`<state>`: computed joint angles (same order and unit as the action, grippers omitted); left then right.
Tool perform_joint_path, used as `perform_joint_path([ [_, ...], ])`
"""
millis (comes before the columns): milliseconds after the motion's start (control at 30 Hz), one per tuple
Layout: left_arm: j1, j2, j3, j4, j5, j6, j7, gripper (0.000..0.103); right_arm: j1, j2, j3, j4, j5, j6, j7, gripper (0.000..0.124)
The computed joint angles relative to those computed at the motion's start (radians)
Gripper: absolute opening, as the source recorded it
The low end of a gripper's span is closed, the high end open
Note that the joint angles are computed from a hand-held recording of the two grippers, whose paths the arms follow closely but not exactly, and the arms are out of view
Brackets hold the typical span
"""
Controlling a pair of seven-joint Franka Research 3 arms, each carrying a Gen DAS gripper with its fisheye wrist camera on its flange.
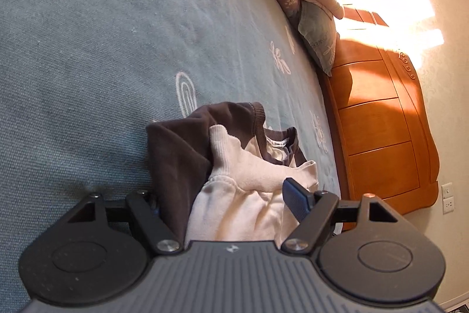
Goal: Fold clothes
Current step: 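Grasp the edge of the cream and brown sweatshirt stack with the left gripper, then grasp the stack edge with the right gripper beside the left gripper while the left gripper holds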
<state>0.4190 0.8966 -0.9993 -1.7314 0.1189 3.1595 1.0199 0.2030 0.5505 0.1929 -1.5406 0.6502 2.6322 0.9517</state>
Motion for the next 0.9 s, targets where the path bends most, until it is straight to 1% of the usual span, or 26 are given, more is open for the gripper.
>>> perform_joint_path([
  [33,0.010,-0.002,-0.010,-0.009,0.001,-0.011,0.002,0.072,0.004,0.000,-0.004,0.002,-0.008,-0.003,0.003,0.103],
  [200,0.046,-0.013,-0.052,-0.048,-0.018,-0.071,0.047,0.072,0.007,0.000,-0.007,0.001,-0.028,-0.006,-0.011,0.103],
  [233,0.048,-0.016,-0.053,-0.049,-0.031,-0.080,0.054,0.070,0.010,0.000,-0.010,0.002,-0.034,-0.006,-0.011,0.103],
  [267,0.035,-0.029,-0.036,-0.038,-0.047,-0.093,0.052,0.060,0.015,0.001,-0.015,0.005,-0.045,-0.010,-0.006,0.103],
  [300,0.011,-0.052,-0.002,-0.023,-0.060,-0.118,0.046,0.050,0.024,0.002,-0.023,0.011,-0.064,-0.016,0.002,0.103],
  [333,-0.018,-0.081,0.040,-0.010,-0.072,-0.148,0.034,0.026,0.032,0.001,-0.032,0.014,-0.084,-0.022,0.011,0.103],
  [367,-0.033,-0.099,0.066,-0.007,-0.083,-0.167,0.030,0.018,0.041,-0.001,-0.040,0.016,-0.105,-0.027,0.021,0.103],
  [433,-0.014,-0.089,0.047,-0.022,-0.111,-0.153,0.062,0.017,0.044,-0.014,-0.043,0.009,-0.122,-0.032,0.033,0.103],
  [467,-0.019,-0.096,0.053,-0.023,-0.119,-0.156,0.073,0.017,0.043,-0.021,-0.042,0.004,-0.124,-0.034,0.035,0.103],
  [567,-0.090,-0.158,0.133,-0.002,-0.119,-0.199,0.087,0.017,0.042,-0.060,-0.038,-0.035,-0.122,-0.011,0.034,0.103],
  [667,-0.127,-0.189,0.175,0.008,-0.139,-0.226,0.103,0.017,0.049,-0.097,-0.033,-0.058,-0.132,0.002,0.010,0.103],
  [800,-0.199,-0.227,0.252,0.027,-0.164,-0.250,0.099,0.017,0.093,-0.124,-0.007,-0.069,-0.179,0.019,-0.094,0.103],
  [900,-0.265,-0.257,0.325,0.044,-0.172,-0.280,0.088,0.017,0.142,-0.122,0.021,-0.070,-0.211,0.015,-0.184,0.102],
])
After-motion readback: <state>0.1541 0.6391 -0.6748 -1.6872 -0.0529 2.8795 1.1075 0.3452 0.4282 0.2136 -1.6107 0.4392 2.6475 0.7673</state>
